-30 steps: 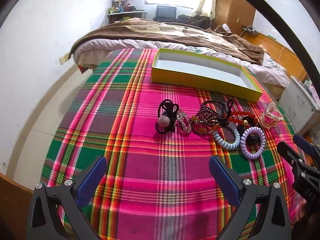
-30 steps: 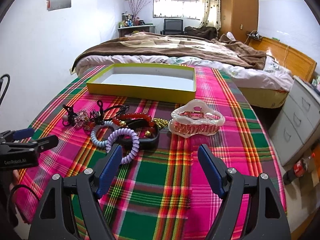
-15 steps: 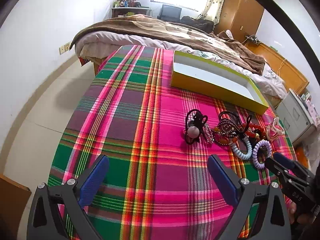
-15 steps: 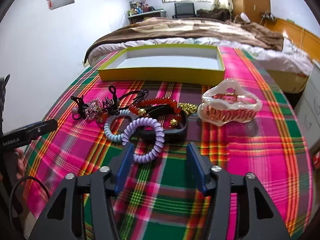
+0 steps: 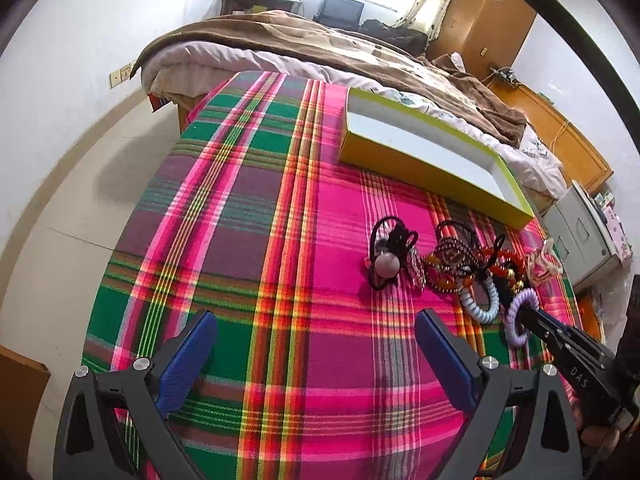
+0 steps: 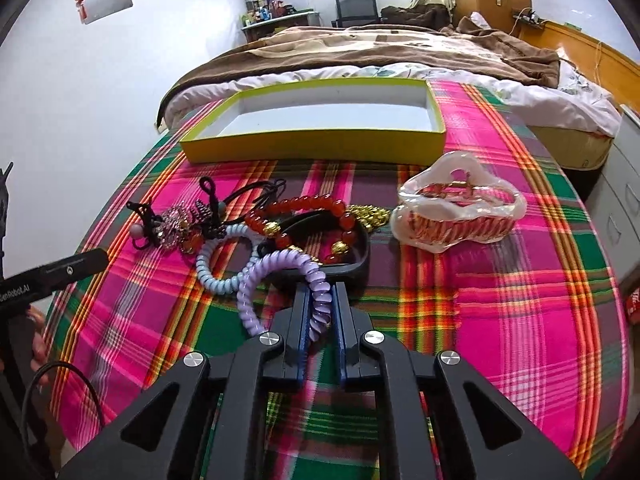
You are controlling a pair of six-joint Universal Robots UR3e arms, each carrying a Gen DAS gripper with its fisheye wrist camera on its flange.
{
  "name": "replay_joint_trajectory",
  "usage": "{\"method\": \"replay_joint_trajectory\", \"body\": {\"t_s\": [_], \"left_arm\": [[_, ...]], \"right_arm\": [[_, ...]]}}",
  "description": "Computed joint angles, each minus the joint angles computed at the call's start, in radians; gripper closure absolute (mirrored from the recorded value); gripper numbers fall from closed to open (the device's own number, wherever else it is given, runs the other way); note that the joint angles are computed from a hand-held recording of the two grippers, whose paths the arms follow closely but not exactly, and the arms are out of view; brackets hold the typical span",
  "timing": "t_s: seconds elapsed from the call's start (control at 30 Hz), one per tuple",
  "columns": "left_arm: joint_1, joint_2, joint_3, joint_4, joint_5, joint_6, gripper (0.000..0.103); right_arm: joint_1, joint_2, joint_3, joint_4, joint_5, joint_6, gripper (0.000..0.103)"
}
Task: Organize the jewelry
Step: 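Lower the right tool onto the purple coiled hair tie and close it, then grasp the black pearl-bead hair tie with the left tool while the right lifts the purple coil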
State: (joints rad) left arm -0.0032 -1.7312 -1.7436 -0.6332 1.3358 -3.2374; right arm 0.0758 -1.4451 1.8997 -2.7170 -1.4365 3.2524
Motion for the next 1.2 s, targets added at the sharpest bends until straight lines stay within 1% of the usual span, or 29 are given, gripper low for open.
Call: {"method": "replay_joint_trajectory", "body": {"t_s": [0.13,0.23,0.27,0.33,0.47,0.57,0.63,0.67,0.73,0.8,0.83,0.9,0.93,1.0,1.07,1.1,1.2], "left_arm": [[-0.003,-0.024,0.04,-0.004,-0.031,0.004,0.004],[-0.019,-0.065,0.094,-0.015,-0.031,0.008,0.008],[-0.026,-0.083,0.115,-0.022,-0.027,0.006,0.011],[-0.041,-0.119,0.153,-0.027,-0.024,0.011,0.014],[-0.069,-0.177,0.212,-0.045,0.01,0.004,0.022],[-0.088,-0.206,0.244,-0.045,0.044,-0.003,0.023],[-0.099,-0.223,0.268,-0.048,0.066,-0.006,0.03],[-0.097,-0.225,0.273,-0.052,0.06,-0.006,0.037],[-0.092,-0.224,0.273,-0.054,0.048,0.001,0.043],[-0.091,-0.222,0.273,-0.058,0.037,0.009,0.052],[-0.091,-0.222,0.274,-0.058,0.032,0.013,0.054],[-0.093,-0.224,0.276,-0.056,0.021,0.021,0.065],[-0.094,-0.224,0.277,-0.056,0.015,0.025,0.068],[-0.094,-0.226,0.282,-0.06,0.0,0.035,0.078],[-0.097,-0.227,0.287,-0.061,-0.004,0.038,0.08],[-0.099,-0.226,0.286,-0.059,-0.002,0.041,0.083],[-0.1,-0.216,0.279,-0.052,0.001,0.04,0.086]], "right_arm": [[-0.026,-0.045,0.046,-0.026,0.007,-0.004,0.092],[-0.054,-0.09,0.086,-0.033,0.016,-0.007,0.093],[-0.062,-0.103,0.097,-0.035,0.016,-0.008,0.093],[-0.076,-0.125,0.114,-0.032,0.014,-0.008,0.093],[-0.093,-0.159,0.134,-0.034,0.011,-0.014,0.093],[-0.1,-0.164,0.134,-0.034,0.017,-0.016,0.092],[-0.099,-0.165,0.134,-0.034,0.017,-0.017,0.092],[-0.103,-0.169,0.137,-0.033,0.021,-0.019,0.092],[-0.101,-0.167,0.135,-0.033,0.018,-0.017,0.092],[-0.099,-0.171,0.14,-0.033,0.016,-0.015,0.092],[-0.097,-0.17,0.139,-0.032,0.015,-0.014,0.092],[-0.095,-0.169,0.138,-0.03,0.014,-0.015,0.092],[-0.095,-0.169,0.138,-0.03,0.014,-0.014,0.092],[-0.096,-0.169,0.138,-0.031,0.014,-0.014,0.092],[-0.102,-0.173,0.14,-0.032,0.018,-0.016,0.092],[-0.103,-0.173,0.14,-0.032,0.018,-0.015,0.092],[-0.11,-0.176,0.141,-0.036,0.023,-0.016,0.092]]}}
